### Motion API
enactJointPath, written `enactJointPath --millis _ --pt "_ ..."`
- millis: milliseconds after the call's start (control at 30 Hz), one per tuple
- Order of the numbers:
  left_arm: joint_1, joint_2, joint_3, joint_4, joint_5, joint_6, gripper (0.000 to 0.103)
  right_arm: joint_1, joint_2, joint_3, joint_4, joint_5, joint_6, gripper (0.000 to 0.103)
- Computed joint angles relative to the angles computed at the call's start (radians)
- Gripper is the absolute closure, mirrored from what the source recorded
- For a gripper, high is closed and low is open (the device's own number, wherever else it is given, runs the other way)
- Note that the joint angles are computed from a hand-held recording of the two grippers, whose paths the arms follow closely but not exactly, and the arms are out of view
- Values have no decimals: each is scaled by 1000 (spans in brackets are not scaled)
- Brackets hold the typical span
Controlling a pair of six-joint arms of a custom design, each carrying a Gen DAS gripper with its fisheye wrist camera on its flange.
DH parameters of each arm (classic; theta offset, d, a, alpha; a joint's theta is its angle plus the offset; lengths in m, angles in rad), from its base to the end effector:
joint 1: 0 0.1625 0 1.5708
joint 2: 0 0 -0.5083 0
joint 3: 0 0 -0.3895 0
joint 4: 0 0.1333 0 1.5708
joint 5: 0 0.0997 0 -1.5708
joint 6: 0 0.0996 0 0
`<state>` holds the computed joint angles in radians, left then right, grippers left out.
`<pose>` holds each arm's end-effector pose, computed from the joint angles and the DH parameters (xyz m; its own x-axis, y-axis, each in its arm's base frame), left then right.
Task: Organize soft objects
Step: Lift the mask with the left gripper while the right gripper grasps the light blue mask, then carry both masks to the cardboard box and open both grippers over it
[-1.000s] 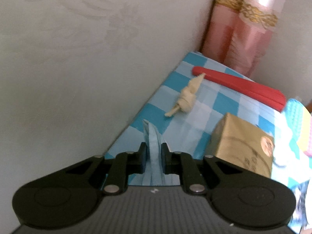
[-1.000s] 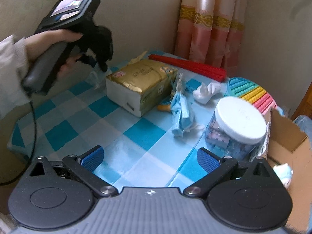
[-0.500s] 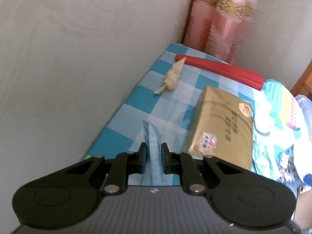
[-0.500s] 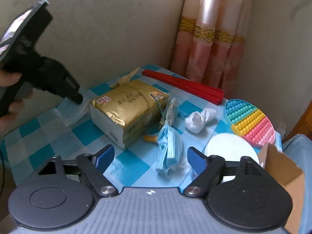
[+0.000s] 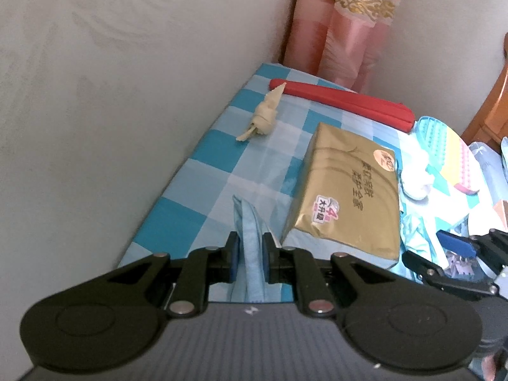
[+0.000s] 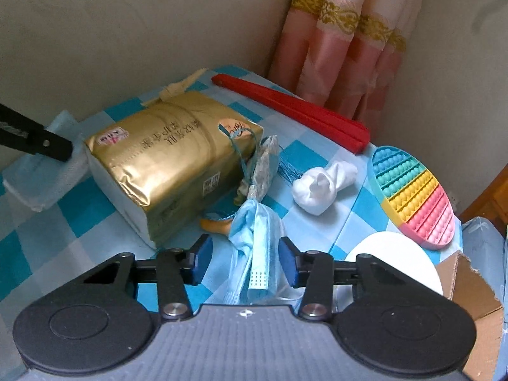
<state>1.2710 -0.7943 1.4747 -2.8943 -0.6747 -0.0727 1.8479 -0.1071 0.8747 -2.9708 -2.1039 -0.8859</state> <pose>-0.0275 -0.8038 0.2901 -0.7503 -0.3178 -0.5797 0.1823 0.7434 -0.6435 0.3303 -0.8592 -0.0639 -0.4051 -0.5671 0.7171 -0.8448 0.5321 -0.0564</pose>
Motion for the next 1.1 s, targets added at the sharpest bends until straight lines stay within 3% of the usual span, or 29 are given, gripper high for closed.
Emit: enactJointPath --millis 67,167,333,600,1100 --pt "2 -1 0 2 -5 4 90 0 11 -12 -4 -15 -9 57" --pt "4 -1 -4 12 -9 5 90 5 27 -30 -19 -49 -29 76" --pt "2 -5 2 8 -11 18 90 8 25 -17 -48 -53 -33 83" --pt "-9 -32 36 12 -17 25 90 12 -34 82 -78 -10 -18 86" --pt "-66 -104 163 27 -37 67 90 24 -226 398 -113 123 61 86"
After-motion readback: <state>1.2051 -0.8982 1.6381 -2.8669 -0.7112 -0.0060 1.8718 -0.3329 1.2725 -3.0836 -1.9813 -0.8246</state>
